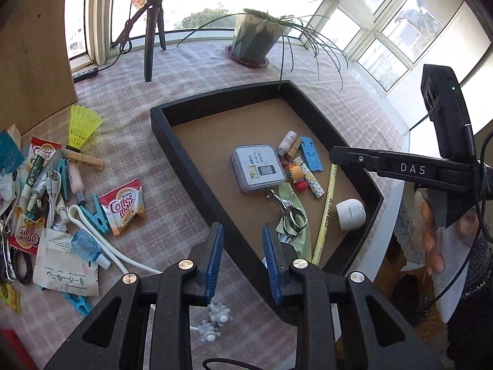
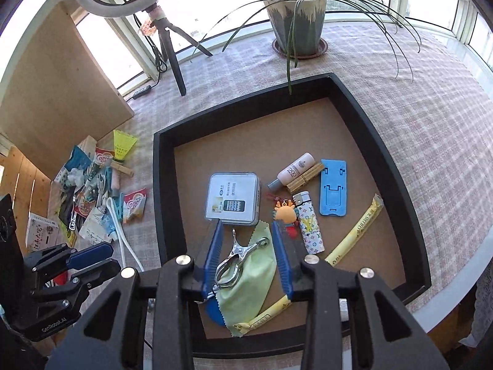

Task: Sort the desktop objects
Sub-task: 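Carry the metal clamp and wooden clothespin into the tray and release both, then grasp the small blue bottle with the left gripper while the right grasps the coffee-mate packet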

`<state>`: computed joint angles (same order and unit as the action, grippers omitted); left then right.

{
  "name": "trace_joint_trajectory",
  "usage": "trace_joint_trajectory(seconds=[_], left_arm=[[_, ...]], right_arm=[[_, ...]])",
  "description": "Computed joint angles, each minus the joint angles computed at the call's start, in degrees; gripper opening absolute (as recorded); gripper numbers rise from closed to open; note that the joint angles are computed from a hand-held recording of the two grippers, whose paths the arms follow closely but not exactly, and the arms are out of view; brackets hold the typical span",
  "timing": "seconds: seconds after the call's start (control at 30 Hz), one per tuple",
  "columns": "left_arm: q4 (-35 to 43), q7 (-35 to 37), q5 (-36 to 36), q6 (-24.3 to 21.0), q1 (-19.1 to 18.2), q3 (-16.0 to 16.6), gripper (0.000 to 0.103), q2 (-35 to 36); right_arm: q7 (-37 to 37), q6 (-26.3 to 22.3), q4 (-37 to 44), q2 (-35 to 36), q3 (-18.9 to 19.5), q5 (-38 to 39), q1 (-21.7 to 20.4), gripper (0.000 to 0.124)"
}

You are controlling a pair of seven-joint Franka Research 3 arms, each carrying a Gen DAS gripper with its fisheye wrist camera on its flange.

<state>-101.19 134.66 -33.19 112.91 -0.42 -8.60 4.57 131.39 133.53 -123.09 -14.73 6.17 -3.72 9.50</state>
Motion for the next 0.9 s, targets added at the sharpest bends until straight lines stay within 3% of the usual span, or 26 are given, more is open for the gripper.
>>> trace_joint_trajectory(seconds=[0.23, 0.53, 0.73, 0.9], left_arm=[[3.1, -5.5, 4.2, 2.1, 4.2, 2.2, 0.025, 5.5], [10.8, -11.6, 6.8, 1.2, 7.9, 0.0, 0.025, 13.4], [13.5, -14.9, 8.7, 1.0, 7.8, -1.5, 0.025, 16.9], [14.4, -17.0, 10.6, 2.5, 7.5, -2.1, 0.025, 18.3]], right_arm=[[-8.3, -0.1, 10.0, 10.6, 0.6, 2.1, 4.8, 0.033], [-14.8, -2.9, 26.8, 27.0, -0.7, 9.6, 9.4, 0.039], [-14.1, -6.8, 36.3, 36.3, -2.2, 14.3, 10.2, 0.041], [-12.1, -8.1, 39.4, 40.1, -2.8, 16.0, 10.3, 0.041]])
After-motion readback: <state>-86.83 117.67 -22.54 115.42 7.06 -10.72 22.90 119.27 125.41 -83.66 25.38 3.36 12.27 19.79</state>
